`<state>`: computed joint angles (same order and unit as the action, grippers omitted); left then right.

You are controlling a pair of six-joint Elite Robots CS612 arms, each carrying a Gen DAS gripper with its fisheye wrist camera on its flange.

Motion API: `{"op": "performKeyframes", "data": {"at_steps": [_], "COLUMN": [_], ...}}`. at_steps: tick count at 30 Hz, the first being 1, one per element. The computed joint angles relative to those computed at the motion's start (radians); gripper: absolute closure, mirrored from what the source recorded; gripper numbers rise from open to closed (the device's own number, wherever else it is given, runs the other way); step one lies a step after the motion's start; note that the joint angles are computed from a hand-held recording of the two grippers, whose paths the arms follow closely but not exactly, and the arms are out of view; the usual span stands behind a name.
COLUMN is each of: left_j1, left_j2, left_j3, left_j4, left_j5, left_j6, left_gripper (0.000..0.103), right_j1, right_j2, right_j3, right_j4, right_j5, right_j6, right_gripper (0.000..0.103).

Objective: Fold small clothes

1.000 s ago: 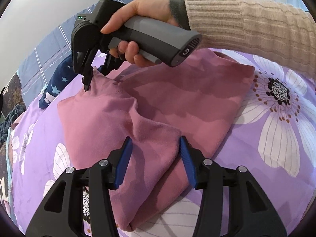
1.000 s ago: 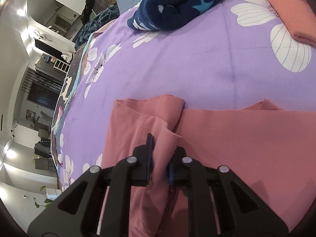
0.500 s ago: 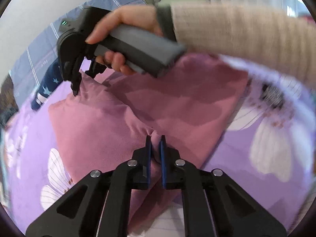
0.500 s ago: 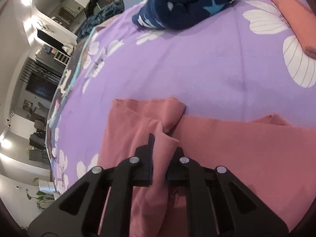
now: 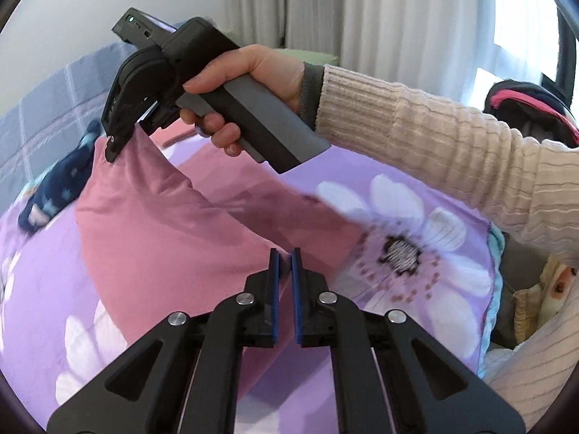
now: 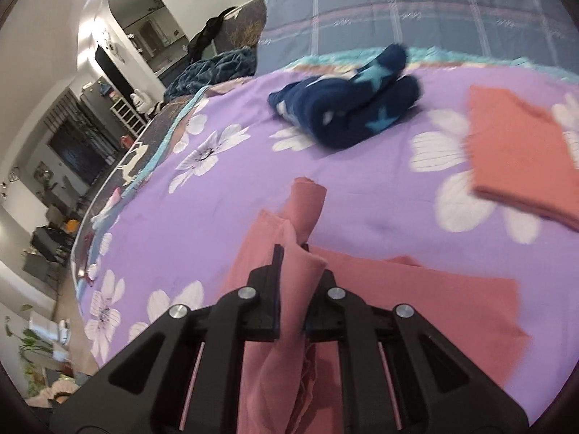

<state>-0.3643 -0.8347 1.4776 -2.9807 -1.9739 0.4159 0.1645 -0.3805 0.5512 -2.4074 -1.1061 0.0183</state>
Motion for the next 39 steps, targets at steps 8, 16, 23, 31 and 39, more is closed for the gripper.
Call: {"op": "performKeyframes", "data": {"at_steps": [8, 16, 23, 31, 39], "left_j1": [-0.033, -0.054, -0.059, -0.025, 0.025], "left_j2": [0.032, 0.076, 0.064, 0.040, 0.008], "left_j3": [-0.055, -0.118, -0.094, -0.031, 0.052], "left_j4": [0.062, 0.180, 0.174, 0.034, -0.031], "left_j5": [-0.082, -0.096, -0.094, 0.016, 0.180], "left_j6": [0.057, 0.078, 0.099, -0.046, -0.204], "left_gripper": [0.098, 0.100, 0.100, 0.068, 0.066], "right_j1": [-0.054, -0.075, -0.077, -0.102, -0.121], "right_j2": [-0.103, -0.103, -0.110, -0.198, -0.368], "right_j3": [0.222, 0.272, 0.293, 0.504, 0.948], "right_j4": [-0.136, -0.166, -0.204, -0.362, -0.818], "right_j5": [-0.036, -0.025, -0.023, -0.102, 0.058], "right_j6": [0.060, 0.086, 0.077, 0.206, 0.367], "right_gripper": [0.094, 0.094, 0.093, 0.069, 0.078]}}
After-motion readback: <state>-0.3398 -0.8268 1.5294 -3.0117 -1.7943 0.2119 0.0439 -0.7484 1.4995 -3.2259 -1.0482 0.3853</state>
